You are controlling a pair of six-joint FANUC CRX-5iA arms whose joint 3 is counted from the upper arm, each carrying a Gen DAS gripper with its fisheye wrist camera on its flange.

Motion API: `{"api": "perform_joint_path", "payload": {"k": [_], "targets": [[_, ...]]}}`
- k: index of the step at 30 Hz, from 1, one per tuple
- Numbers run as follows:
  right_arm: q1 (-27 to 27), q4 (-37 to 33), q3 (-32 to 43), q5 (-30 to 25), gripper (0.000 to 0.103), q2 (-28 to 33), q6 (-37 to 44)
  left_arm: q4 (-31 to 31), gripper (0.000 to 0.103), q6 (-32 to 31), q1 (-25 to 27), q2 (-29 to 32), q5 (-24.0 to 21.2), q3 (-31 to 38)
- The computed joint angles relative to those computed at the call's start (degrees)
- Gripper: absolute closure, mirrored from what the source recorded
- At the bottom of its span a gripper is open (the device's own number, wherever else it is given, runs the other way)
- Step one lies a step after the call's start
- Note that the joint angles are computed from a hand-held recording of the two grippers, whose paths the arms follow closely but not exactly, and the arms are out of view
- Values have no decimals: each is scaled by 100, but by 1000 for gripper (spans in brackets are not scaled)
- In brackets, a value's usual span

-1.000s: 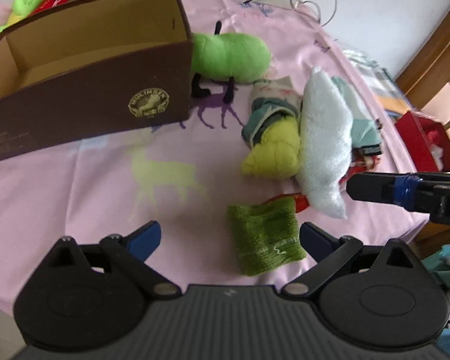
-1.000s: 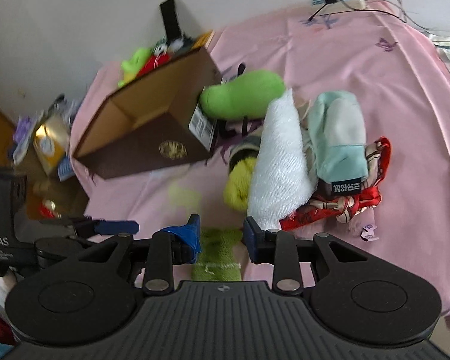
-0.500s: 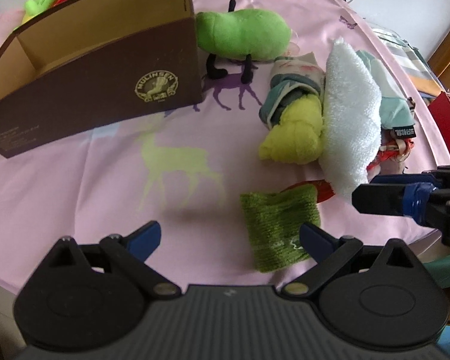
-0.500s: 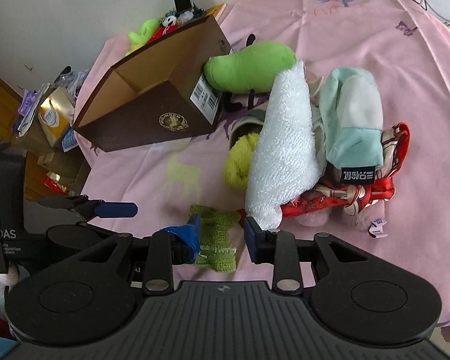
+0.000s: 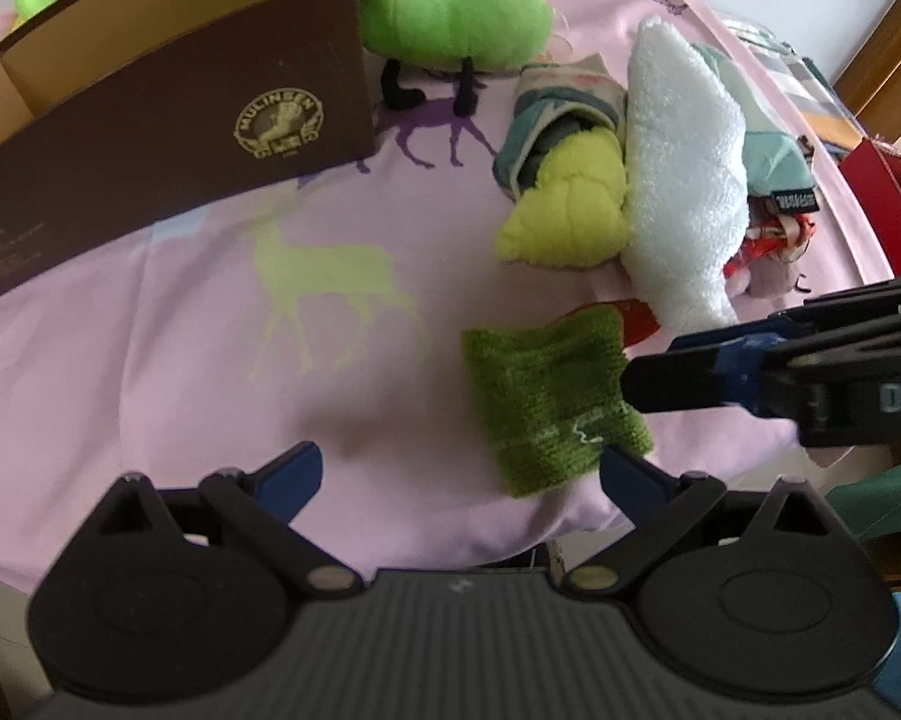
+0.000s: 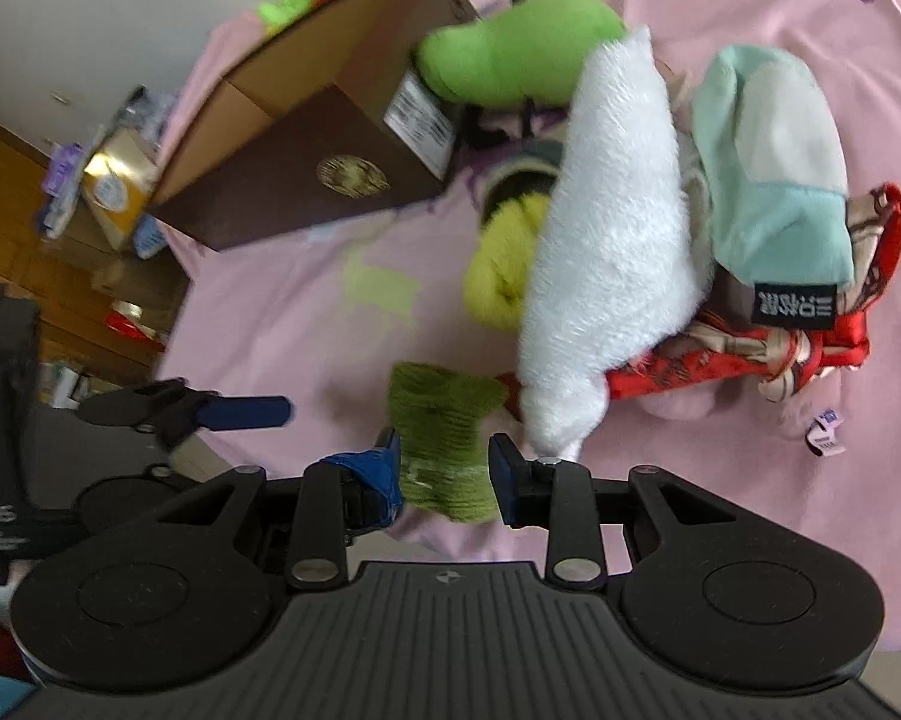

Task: Organize soft objects
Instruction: 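Close the right gripper on the green knitted piece, then carry the green knitted piece with the right gripper into the cardboard box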

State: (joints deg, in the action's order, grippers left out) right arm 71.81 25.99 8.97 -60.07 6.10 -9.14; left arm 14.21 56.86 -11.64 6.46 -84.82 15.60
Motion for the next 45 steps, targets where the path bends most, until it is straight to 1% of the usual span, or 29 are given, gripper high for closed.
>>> {"api": "perform_joint_path", "payload": {"k": [2,4,8,9,10,11,14,17,24,27,29,30,32,33,34,37,39,41,42,44,45], "targets": [[-45,-162,164,-207,88,99,121,63,3,-42,-15,9,-35,-24],[-85,-299,176,-249,88,106,114,188,4,-111,-20,17,-59,-74],[-178,-550,-41,101,88,2,-93,237,6,-66,-87,38,21,-143],[-186,-563,-109,179,88,-25,-168,210,8,-24,-112,53,30,-134],[-180,-545,-158,218,88,-44,-245,189,18,-1,-128,83,8,-107],[-180,-514,-191,229,88,-55,-309,161,23,25,-147,115,-28,-77],[-139,-415,-289,166,89,-92,-533,67,23,158,-197,215,-109,18],[-115,-317,-508,328,89,-241,-761,54,21,158,-217,224,-63,27],[-127,-237,-561,435,89,-242,-670,41,21,201,-274,318,-82,108],[-150,-207,-574,515,90,-224,-657,103,26,161,-272,352,-53,115],[-165,-195,-569,543,93,-206,-612,168,31,135,-260,369,-51,116],[-176,-211,-557,537,94,-194,-537,198,33,113,-249,368,-55,110],[-204,-278,-420,456,98,-109,-242,280,40,51,-235,372,-57,99],[-211,-318,-340,366,99,-65,-75,304,41,26,-234,371,-58,94],[-223,-332,-300,349,99,-34,19,348,44,-1,-224,367,-54,78],[-262,-317,-482,580,99,-130,-94,515,55,-64,-176,384,-89,48],[-277,-253,-758,858,99,-291,-322,562,57,-74,-167,398,-113,46],[-272,-203,-881,995,99,-354,-421,575,60,-106,-166,396,-125,40],[-264,-193,-897,1000,99,-367,-414,597,61,-122,-163,399,-144,38],[-230,-177,-889,954,101,-366,-383,673,69,-156,-141,398,-189,21],[-218,-174,-871,919,102,-359,-363,687,70,-176,-140,393,-195,18]]}}
